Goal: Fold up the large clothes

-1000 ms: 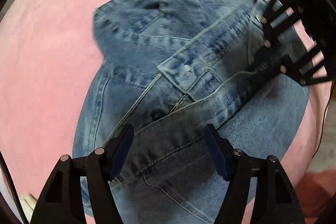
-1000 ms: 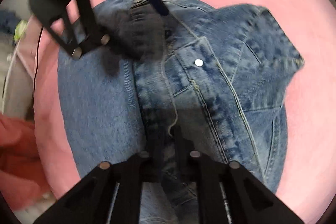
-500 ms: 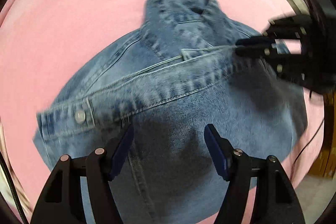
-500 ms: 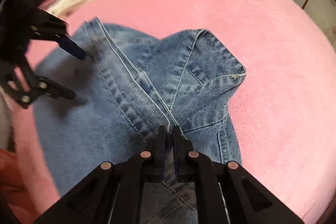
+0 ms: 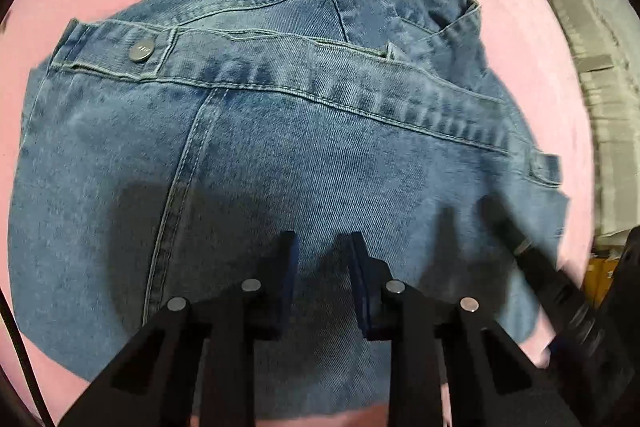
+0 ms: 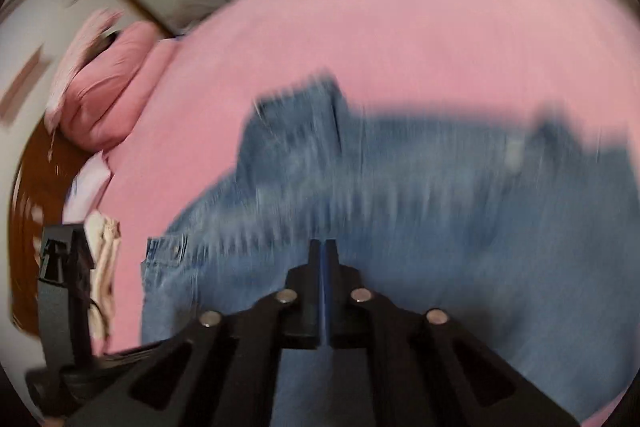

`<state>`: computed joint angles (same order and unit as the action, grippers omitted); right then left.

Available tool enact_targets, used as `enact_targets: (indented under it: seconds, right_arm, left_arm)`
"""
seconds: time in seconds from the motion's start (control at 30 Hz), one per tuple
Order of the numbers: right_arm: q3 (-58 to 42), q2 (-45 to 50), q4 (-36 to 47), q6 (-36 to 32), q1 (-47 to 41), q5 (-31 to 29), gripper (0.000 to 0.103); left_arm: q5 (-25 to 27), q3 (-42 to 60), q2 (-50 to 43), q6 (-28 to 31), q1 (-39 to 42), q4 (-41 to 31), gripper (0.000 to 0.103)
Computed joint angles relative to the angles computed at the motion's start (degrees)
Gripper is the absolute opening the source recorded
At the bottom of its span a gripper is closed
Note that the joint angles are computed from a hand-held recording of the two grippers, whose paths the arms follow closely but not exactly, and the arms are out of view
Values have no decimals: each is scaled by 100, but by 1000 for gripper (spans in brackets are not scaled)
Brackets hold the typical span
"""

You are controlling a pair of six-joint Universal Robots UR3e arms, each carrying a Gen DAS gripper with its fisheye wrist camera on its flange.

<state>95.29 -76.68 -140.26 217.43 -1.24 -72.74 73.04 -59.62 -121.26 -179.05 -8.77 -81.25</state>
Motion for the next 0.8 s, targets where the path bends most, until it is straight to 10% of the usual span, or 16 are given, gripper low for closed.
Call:
enact_targets:
  seconds: [0.27, 0.63, 0.8]
  right_arm:
    - [286, 458, -436, -884, -9, 158, 0]
    - [1582, -1110, 371, -1888, -2004, -2176, 0]
    - [1739, -1924, 401, -1591, -1898, -1163, 0]
  left_arm:
    - [1122, -264, -44, -406, 171, 1207, 5]
    - [2158, 1463, -953, -160, 573, 263, 3]
    - [979, 592, -77, -118, 367, 94, 4]
